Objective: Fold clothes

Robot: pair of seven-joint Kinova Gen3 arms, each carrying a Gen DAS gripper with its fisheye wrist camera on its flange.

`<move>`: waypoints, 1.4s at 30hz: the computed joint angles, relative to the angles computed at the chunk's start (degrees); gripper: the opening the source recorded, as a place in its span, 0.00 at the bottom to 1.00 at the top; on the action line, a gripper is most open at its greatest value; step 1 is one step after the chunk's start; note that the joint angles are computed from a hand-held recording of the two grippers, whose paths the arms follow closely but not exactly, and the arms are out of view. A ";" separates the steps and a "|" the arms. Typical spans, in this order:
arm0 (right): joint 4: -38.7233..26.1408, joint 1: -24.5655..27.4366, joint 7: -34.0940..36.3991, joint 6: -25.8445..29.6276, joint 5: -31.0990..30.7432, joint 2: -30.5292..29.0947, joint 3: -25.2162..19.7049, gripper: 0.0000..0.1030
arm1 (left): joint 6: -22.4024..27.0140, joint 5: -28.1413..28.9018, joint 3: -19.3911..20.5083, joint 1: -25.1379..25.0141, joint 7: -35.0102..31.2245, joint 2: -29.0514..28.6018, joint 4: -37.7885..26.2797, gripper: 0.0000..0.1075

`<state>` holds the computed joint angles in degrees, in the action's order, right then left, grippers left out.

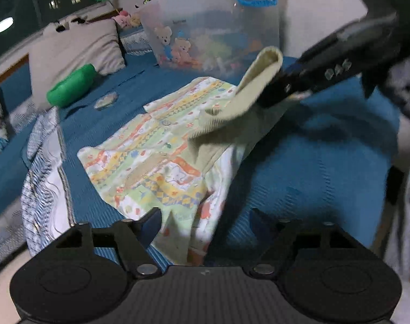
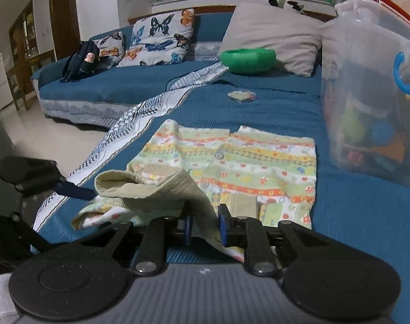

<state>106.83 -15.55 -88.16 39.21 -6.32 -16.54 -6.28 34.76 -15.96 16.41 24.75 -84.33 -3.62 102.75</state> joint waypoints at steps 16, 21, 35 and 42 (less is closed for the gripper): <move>8.65 -5.69 0.23 -6.05 -1.01 -12.71 -0.17 0.09 | -2.03 13.94 -4.42 -1.56 -7.66 -12.42 6.81 0.05; 7.09 -7.63 1.78 1.40 -2.97 -16.98 -0.25 0.09 | 3.55 20.97 -6.65 -0.60 -12.09 -17.97 7.72 0.05; -5.59 -6.52 9.37 7.00 -4.97 -4.70 3.24 0.08 | 3.50 25.17 -7.85 -6.54 -16.75 -10.33 0.37 0.05; -15.12 -1.74 10.86 4.87 -2.48 9.56 2.06 0.08 | 2.75 18.52 -6.00 -9.76 -11.42 2.16 -9.79 0.05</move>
<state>91.71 -17.29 -77.30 44.08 -8.79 -6.98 -4.22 37.51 2.56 10.41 15.00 -95.75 -1.45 92.96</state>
